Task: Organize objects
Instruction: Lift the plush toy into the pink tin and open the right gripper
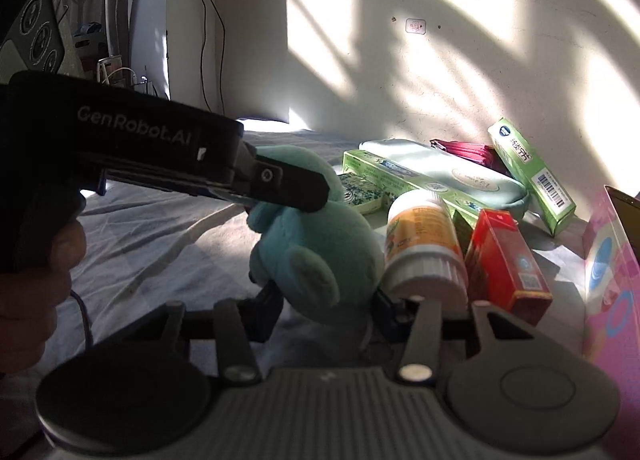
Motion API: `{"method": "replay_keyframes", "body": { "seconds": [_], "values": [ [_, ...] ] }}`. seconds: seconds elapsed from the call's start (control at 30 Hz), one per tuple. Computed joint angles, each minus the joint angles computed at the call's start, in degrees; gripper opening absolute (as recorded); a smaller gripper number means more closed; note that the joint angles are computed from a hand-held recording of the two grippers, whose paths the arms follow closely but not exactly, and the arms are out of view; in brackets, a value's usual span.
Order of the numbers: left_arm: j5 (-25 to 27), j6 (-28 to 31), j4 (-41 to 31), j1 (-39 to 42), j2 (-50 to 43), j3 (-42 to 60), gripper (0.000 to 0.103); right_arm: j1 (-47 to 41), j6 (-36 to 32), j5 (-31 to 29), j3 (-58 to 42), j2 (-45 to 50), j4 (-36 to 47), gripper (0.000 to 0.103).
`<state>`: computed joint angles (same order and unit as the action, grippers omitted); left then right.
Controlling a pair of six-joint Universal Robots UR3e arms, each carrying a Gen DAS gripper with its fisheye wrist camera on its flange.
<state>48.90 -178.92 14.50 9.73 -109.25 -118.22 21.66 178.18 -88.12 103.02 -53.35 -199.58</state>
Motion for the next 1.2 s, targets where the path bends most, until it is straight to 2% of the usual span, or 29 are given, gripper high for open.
{"method": "replay_keyframes", "body": {
  "seconds": [0.1, 0.23, 0.33, 0.47, 0.67, 0.8, 0.83, 0.87, 0.9, 0.97, 1.03, 1.1, 1.2],
  "values": [
    [-1.56, -1.35, 1.74, -1.81, 2.39, 1.22, 0.052, 1.05, -0.62, -4.91, 5.28, -2.18, -9.96, 0.045],
    [-1.63, -2.53, 1.6, -7.73, 1.29, 7.99, 0.052, 1.4, -4.22, -13.86, 12.19, -5.04, -22.2, 0.045],
    [0.24, -3.17, 0.67, -14.94, -3.3, 16.34, 0.052, -0.62, -6.63, -19.36, 17.94, -7.41, -29.09, 0.046],
    [3.78, -2.66, -2.47, -24.04, -11.04, 28.05, 0.052, -5.62, -7.39, -23.74, 25.77, -10.03, -35.23, 0.046],
    [9.66, -1.08, -13.45, -33.25, -22.99, 47.18, 0.054, -14.42, -4.98, -23.9, 32.6, -10.55, -38.05, 0.046],
    [14.53, 0.93, -19.17, -36.14, -26.55, 53.1, 0.055, -19.45, 0.17, -21.61, 35.39, -9.07, -38.35, 0.047],
    [16.56, 1.37, -20.45, -36.83, -27.16, 54.24, 0.061, -20.59, 1.77, -20.48, 35.82, -8.99, -38.26, 0.05],
    [18.22, 1.59, -21.16, -37.26, -27.31, 54.61, 0.069, -21.78, 3.58, -19.38, 36.32, -8.9, -38.42, 0.054],
    [20.08, 1.7, -21.46, -37.55, -27.34, 54.63, 0.071, -22.48, 4.63, -18.85, 36.67, -8.73, -38.91, 0.057],
    [20.74, 1.77, -20.53, -37.1, -26.7, 52.92, 0.075, -22.56, 5.08, -19.39, 36.89, -8.03, -40.3, 0.07],
    [21.45, 0.86, -19.81, -36.57, -25.73, 51.2, 0.076, -22.25, 4.98, -19.69, 37.5, -7.17, -42.97, 0.076],
    [20.98, -0.09, -18.52, -35.72, -24.4, 48.9, 0.08, -21.8, 4.57, -19.31, 38.2, -6.7, -45.28, 0.079],
    [20.7, -0.8, -14.3, -34.3, -21.53, 43.47, 0.081, -20.65, 3.92, -18.96, 39.33, -6.13, -49.15, 0.08]
  ]
}}
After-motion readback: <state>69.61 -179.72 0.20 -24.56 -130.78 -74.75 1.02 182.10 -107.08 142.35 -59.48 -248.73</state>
